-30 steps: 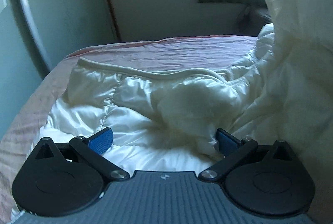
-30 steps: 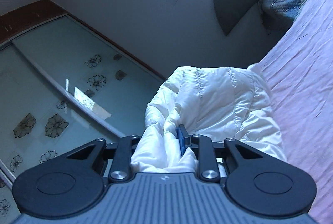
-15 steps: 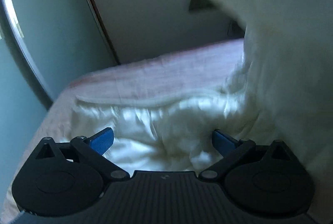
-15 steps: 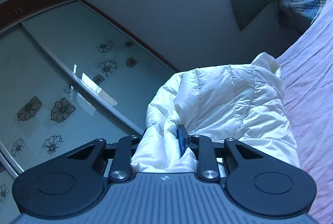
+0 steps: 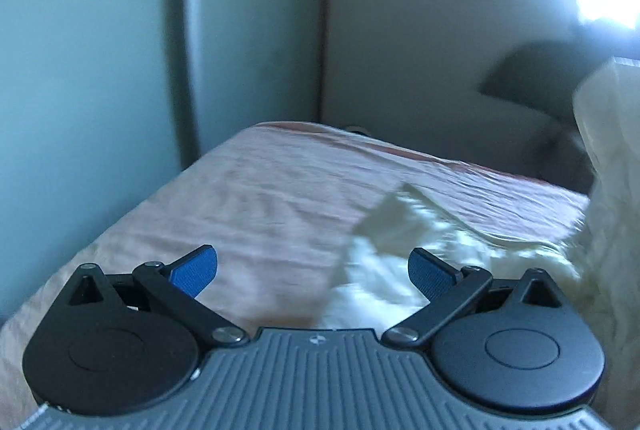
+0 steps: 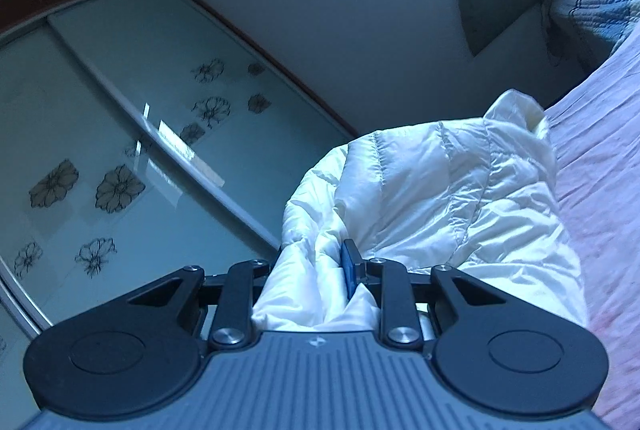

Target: Fold small clothes

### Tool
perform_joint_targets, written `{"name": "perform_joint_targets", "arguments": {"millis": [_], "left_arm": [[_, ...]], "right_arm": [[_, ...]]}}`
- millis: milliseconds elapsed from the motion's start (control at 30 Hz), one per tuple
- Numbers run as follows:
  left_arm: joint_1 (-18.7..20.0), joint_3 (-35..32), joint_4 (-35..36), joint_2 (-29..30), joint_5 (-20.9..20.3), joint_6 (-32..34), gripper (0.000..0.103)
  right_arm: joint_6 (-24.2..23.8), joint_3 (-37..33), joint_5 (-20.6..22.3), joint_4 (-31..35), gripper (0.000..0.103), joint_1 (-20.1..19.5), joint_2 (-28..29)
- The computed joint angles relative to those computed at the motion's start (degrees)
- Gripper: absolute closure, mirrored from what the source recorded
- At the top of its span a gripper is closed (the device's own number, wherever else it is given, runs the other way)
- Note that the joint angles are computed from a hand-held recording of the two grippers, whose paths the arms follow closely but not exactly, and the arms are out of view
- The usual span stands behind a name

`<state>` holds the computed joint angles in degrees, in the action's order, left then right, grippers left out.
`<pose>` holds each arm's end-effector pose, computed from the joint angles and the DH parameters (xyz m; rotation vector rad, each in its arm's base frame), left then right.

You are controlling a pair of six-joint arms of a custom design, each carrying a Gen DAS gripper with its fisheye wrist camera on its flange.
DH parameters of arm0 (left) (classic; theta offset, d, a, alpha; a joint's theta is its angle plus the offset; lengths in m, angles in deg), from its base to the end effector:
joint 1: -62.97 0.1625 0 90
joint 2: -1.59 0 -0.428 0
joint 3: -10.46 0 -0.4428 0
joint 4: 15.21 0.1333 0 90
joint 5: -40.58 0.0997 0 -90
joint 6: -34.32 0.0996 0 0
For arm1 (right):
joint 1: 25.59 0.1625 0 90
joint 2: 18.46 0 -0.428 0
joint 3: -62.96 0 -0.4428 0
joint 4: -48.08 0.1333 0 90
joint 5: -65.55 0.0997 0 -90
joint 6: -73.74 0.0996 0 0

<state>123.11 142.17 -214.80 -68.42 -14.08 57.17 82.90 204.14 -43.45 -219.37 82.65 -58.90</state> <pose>-0.0751 -0.5143 0.1943 0.7507 2.2696 -1.0953 0.2078 -0.3082 0.0805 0.1269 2.4182 -1.9407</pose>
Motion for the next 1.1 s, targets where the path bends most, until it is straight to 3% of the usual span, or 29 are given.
{"name": "perform_joint_targets", "arguments": {"millis": [133, 400, 533, 700, 867, 1000, 1100], "left_arm": [[1.9, -2.6, 5.5, -1.8, 0.8, -3.6, 0.0], [1.5, -2.3, -1.0, -3.4, 3.9, 1.8, 0.0], [1.5, -1.5, 3.3, -6.2, 1.4, -0.2, 0.0], [0.6, 0.0, 3.4, -7.4, -1.4, 1.5, 0.0], [2.0, 0.1, 9.9, -8.6, -10.0, 2.3, 0.0], [1.2, -0.1, 6.2, -5.2, -5.6, 5.7, 0.0], [1.7, -1.0, 6.0, -4.2, -3.9, 4.7, 0.001]], "right_arm": [[0.5, -2.8, 0.8, 5.2, 0.078, 0.2, 1.1], [0.0, -9.4, 1.7, 16.6, 0.078, -0.4, 5.1], [-0.8, -11.4, 1.8, 20.5, 0.079, -0.3, 7.4], [-2.5, -12.1, 2.2, 24.4, 0.079, -0.6, 8.9], [-6.2, -14.3, -3.8, 29.7, 0.075, 1.2, 10.1], [-7.8, -16.0, -9.7, 32.1, 0.073, 3.4, 11.1], [-8.3, -16.0, -9.3, 32.5, 0.065, 3.6, 10.9]]}}
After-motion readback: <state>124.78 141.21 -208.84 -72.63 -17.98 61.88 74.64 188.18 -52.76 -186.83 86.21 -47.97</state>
